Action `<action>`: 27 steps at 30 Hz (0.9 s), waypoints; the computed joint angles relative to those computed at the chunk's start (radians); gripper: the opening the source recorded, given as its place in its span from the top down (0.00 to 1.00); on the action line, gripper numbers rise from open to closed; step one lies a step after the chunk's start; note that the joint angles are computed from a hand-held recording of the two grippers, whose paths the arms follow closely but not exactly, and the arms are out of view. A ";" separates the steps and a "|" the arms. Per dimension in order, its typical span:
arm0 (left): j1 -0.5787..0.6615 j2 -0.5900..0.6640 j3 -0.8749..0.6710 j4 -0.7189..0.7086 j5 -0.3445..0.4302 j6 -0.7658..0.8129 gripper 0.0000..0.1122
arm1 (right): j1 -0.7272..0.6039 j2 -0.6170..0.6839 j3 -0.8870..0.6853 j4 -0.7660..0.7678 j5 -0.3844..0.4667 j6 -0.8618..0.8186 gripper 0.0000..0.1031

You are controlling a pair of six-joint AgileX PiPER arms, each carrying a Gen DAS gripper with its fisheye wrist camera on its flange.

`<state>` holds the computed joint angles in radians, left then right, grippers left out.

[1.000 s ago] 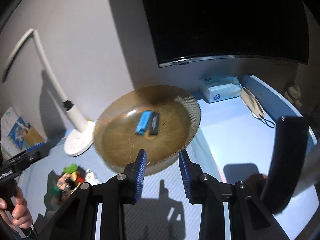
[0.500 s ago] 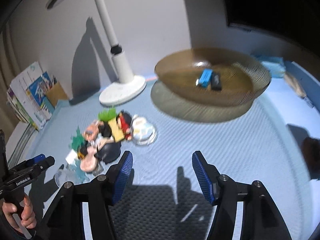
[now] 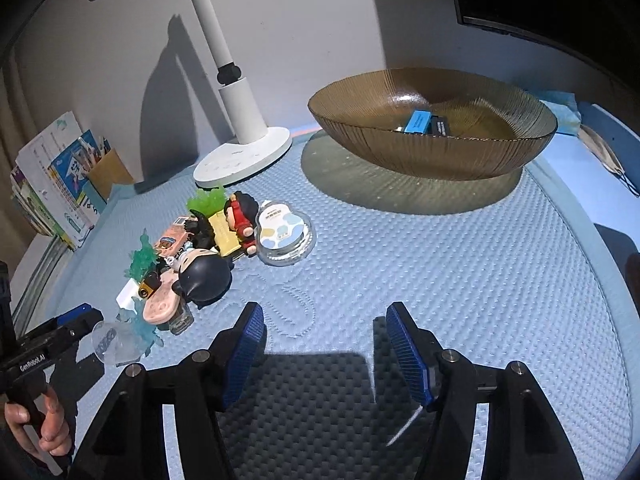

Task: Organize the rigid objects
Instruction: 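Withdraw both open tools from the bowl back toward the pile, then grasp the black mouse figurine with the right tool while the left tool grasps the clear measuring cup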

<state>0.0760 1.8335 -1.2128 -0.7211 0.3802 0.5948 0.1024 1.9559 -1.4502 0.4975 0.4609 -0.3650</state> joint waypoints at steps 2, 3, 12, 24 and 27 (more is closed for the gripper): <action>0.006 0.002 -0.005 -0.020 0.018 0.019 0.37 | 0.001 0.004 -0.007 -0.001 0.012 0.001 0.40; 0.012 0.006 -0.017 -0.049 0.054 0.054 0.37 | 0.001 0.010 -0.022 -0.015 0.032 0.015 0.40; -0.009 0.103 -0.196 -0.079 0.363 0.196 0.37 | 0.007 0.208 -0.426 0.127 0.458 0.013 0.40; 0.032 0.058 -0.126 -0.149 0.390 0.243 0.37 | 0.039 0.427 -0.734 0.137 0.567 0.081 0.50; 0.065 0.015 -0.067 -0.232 0.420 0.309 0.37 | 0.040 0.420 -0.705 0.170 0.550 0.048 0.60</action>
<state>0.1408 1.8485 -1.2799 -0.9528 0.7998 0.9034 0.1422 2.3760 -2.1557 0.6678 1.0108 -0.3169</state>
